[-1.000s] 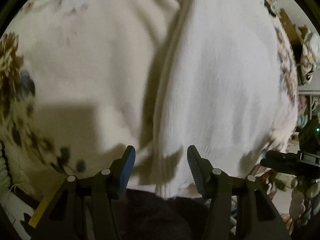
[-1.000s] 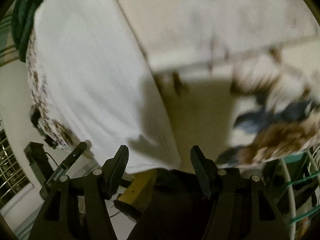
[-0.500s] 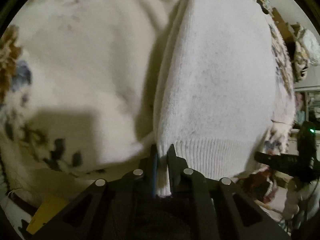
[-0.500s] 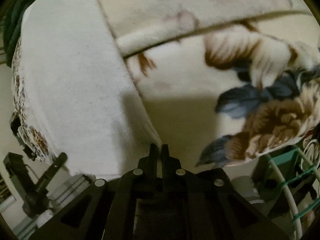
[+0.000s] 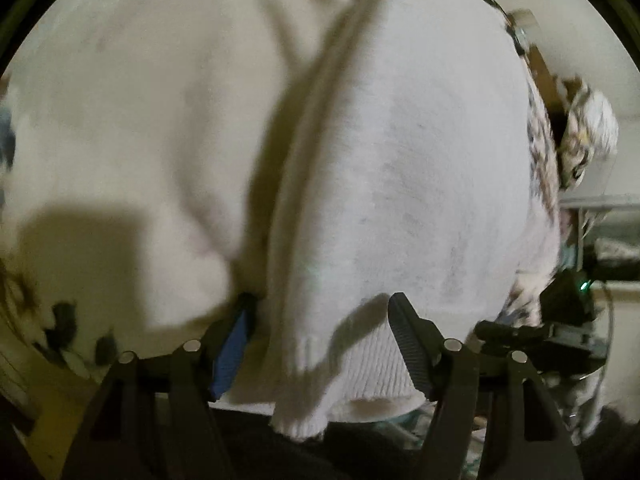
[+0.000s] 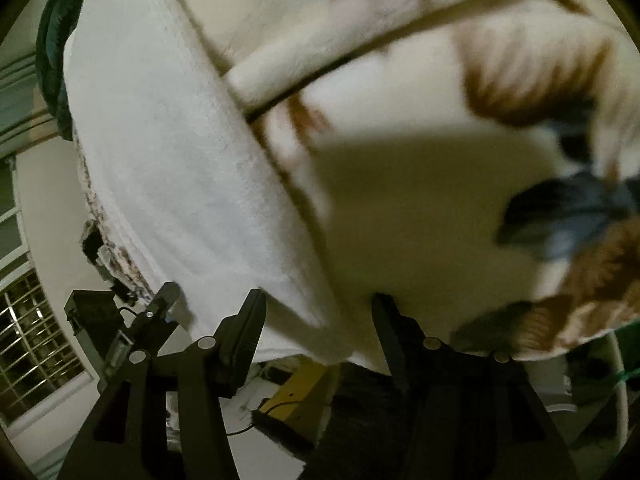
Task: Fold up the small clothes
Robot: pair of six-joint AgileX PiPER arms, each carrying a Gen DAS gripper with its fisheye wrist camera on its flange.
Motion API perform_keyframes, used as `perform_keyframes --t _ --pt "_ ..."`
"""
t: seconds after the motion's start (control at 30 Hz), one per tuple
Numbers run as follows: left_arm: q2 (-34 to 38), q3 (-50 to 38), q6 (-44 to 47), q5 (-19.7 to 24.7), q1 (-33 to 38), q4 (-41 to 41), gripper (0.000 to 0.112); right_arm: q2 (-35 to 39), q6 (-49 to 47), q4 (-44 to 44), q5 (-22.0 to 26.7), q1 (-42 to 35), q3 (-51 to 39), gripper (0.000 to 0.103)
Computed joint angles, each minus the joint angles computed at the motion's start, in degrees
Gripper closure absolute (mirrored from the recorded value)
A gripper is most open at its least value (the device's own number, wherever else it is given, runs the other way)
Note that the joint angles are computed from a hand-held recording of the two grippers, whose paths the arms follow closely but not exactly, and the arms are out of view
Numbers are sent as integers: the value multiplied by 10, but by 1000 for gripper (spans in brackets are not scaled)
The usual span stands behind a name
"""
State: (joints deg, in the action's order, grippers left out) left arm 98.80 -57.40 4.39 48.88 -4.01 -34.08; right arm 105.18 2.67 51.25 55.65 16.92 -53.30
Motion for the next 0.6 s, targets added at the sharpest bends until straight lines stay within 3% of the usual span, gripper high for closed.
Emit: perform_keyframes --t 0.07,0.1,0.13,0.17,0.23,0.33,0.5,0.6 --pt "-1 -16 -54 2 -33 68 68 7 8 8 -14 19 -7 45" --pt "-7 -17 -76 8 -44 93 86 15 19 2 -19 26 -19 52" --pt "-8 -20 -88 9 -50 100 93 17 36 -8 -27 40 -26 70" --pt "-14 -19 -90 13 -44 101 96 20 51 -15 -30 50 -33 81" --pt "-25 -26 -111 28 -45 108 99 17 47 -24 -25 39 -30 91" --pt "-42 -45 -133 59 -47 117 99 13 61 -24 -30 51 -44 93" --pt "-63 -84 -143 124 -18 106 100 -33 30 11 9 18 -41 93" --pt "-65 -96 -150 138 -9 82 102 -60 17 23 44 -6 -55 93"
